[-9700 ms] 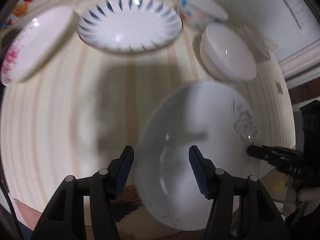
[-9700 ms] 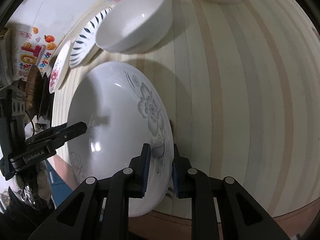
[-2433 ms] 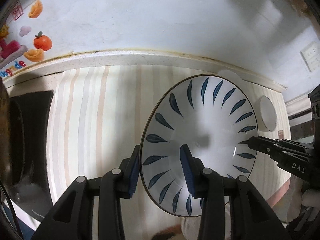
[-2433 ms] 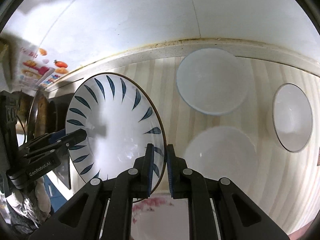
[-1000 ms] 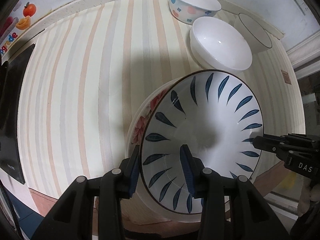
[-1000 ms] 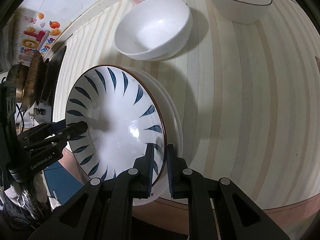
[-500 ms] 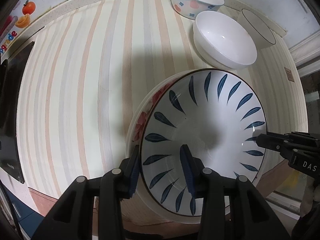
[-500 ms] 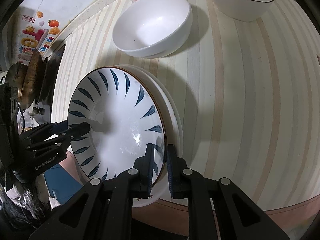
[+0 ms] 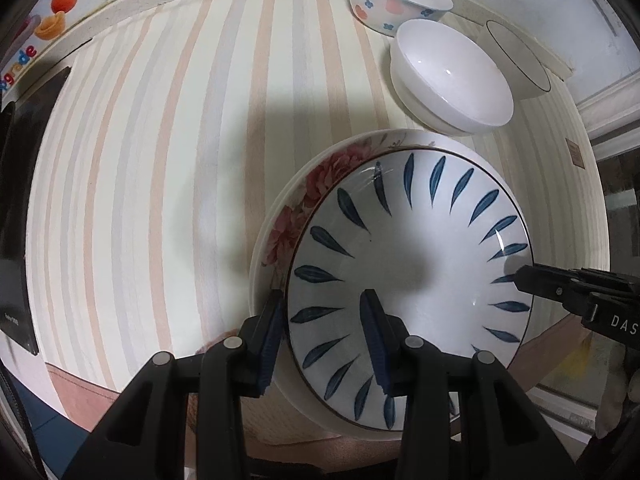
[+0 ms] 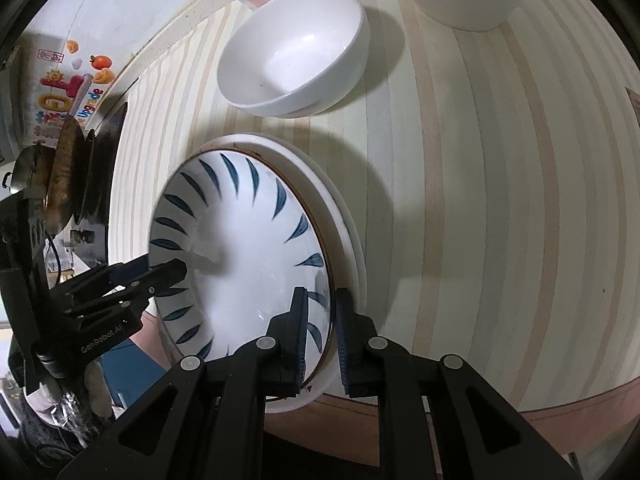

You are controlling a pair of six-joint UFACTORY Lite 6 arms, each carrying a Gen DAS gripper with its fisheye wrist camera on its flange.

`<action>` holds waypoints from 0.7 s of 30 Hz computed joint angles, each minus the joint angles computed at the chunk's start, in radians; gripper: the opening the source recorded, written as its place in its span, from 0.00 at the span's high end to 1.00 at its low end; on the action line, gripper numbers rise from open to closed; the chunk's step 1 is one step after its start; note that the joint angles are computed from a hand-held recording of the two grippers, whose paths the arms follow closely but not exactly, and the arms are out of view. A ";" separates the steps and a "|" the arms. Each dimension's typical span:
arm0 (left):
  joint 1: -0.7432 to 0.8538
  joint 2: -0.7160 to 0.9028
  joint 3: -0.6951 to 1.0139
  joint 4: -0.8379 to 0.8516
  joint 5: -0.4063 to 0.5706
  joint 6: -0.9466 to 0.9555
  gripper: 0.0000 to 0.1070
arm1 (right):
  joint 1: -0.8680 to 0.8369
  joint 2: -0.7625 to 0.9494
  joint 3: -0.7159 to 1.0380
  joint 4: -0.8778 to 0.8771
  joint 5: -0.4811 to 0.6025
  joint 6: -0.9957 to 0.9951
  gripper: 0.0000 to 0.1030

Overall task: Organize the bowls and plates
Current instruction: 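Carry the blue-striped plate with both tools and lower it onto the pink-rose plate, then open both tools and lift them away from the plate stack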

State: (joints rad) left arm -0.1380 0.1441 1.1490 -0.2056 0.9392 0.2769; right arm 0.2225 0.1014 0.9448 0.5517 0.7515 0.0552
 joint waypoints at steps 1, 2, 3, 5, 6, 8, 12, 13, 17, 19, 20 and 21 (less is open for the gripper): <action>0.001 -0.008 0.000 0.002 0.003 -0.005 0.67 | -0.010 0.000 0.000 0.004 0.006 -0.011 0.84; 0.004 -0.014 -0.004 0.002 0.003 -0.010 0.67 | -0.010 -0.004 -0.001 0.004 0.005 -0.012 0.84; 0.003 -0.026 -0.012 0.004 0.001 -0.022 0.67 | -0.013 -0.004 0.002 0.000 0.006 -0.016 0.84; 0.001 -0.054 -0.027 0.017 -0.001 -0.043 0.67 | -0.011 -0.015 0.007 -0.020 0.009 -0.003 0.84; -0.002 -0.070 -0.035 0.029 -0.006 -0.061 0.67 | -0.009 -0.020 0.008 -0.029 0.008 0.002 0.84; 0.000 -0.120 -0.060 0.047 -0.008 -0.089 0.67 | -0.001 -0.043 0.010 -0.058 0.010 0.023 0.84; -0.012 -0.280 -0.107 0.090 0.018 -0.144 0.67 | 0.059 -0.117 0.024 -0.184 0.027 0.147 0.84; -0.022 -0.320 -0.111 0.102 0.031 -0.161 0.66 | 0.088 -0.147 0.032 -0.230 0.039 0.200 0.84; -0.037 -0.490 -0.092 0.139 0.109 -0.196 0.66 | 0.200 -0.266 0.057 -0.371 0.095 0.397 0.84; -0.029 -0.544 -0.048 0.131 0.172 -0.195 0.66 | 0.277 -0.330 0.086 -0.442 0.140 0.514 0.83; -0.016 -0.567 -0.029 0.121 0.201 -0.182 0.66 | 0.311 -0.353 0.101 -0.475 0.162 0.567 0.82; 0.003 -0.586 -0.003 0.111 0.227 -0.163 0.66 | 0.357 -0.374 0.131 -0.522 0.194 0.638 0.76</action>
State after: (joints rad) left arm -0.1349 -0.4423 1.1464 -0.0948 1.1665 0.1142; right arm 0.5794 -0.2727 1.0760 0.0298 0.9457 0.6931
